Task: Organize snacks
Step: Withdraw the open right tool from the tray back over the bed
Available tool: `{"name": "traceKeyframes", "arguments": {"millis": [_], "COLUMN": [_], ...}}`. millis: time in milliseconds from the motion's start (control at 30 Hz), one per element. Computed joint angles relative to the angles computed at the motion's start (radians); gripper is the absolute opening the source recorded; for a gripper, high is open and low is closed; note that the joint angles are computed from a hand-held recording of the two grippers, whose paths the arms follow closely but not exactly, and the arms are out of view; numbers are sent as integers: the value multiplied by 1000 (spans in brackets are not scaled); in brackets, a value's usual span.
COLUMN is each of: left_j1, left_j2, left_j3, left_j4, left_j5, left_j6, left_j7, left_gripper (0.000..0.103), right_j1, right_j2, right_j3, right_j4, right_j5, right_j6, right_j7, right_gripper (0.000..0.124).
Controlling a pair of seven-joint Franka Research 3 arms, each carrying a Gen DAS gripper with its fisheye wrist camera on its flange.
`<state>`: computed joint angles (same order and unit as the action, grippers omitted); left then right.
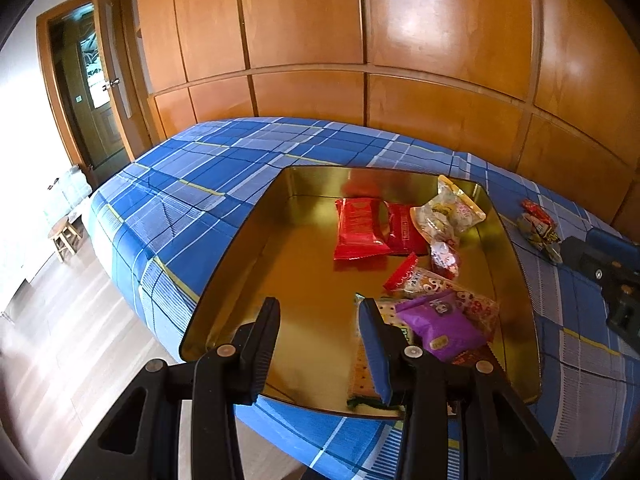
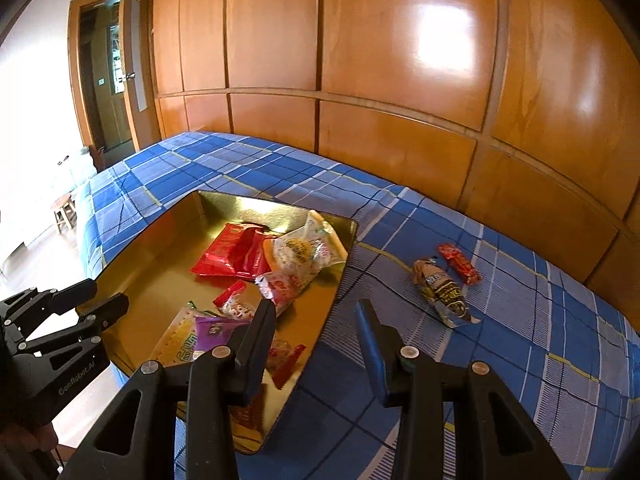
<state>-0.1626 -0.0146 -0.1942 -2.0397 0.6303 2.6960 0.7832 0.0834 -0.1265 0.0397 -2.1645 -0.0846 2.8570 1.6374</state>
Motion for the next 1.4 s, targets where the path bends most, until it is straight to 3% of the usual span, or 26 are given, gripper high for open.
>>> {"name": "traceKeyframes", "arguments": {"millis": [767, 867, 1133, 1400], "left_j1": [-51, -61, -102, -149], "left_j2": [45, 55, 122, 194], "left_j3": [-19, -22, -32, -43], "left_j4": [61, 79, 171, 256], "left_j5": [-33, -46, -72, -106], "left_j6": [-6, -1, -4, -23], "left_j7": [111, 142, 232, 324], "left_gripper": [42, 42, 42, 42], "right_j1": [-93, -116, -172, -238], "right_j2": [-27, -26, -1, 10], "right_j3": [-19, -29, -110, -171], "right_j4": [-42, -50, -40, 32], "right_j5": [-93, -116, -98, -9], "right_j6": [-9, -51, -269, -377], "right_j7": [120, 127, 29, -84], "right_gripper": [41, 41, 41, 41]}}
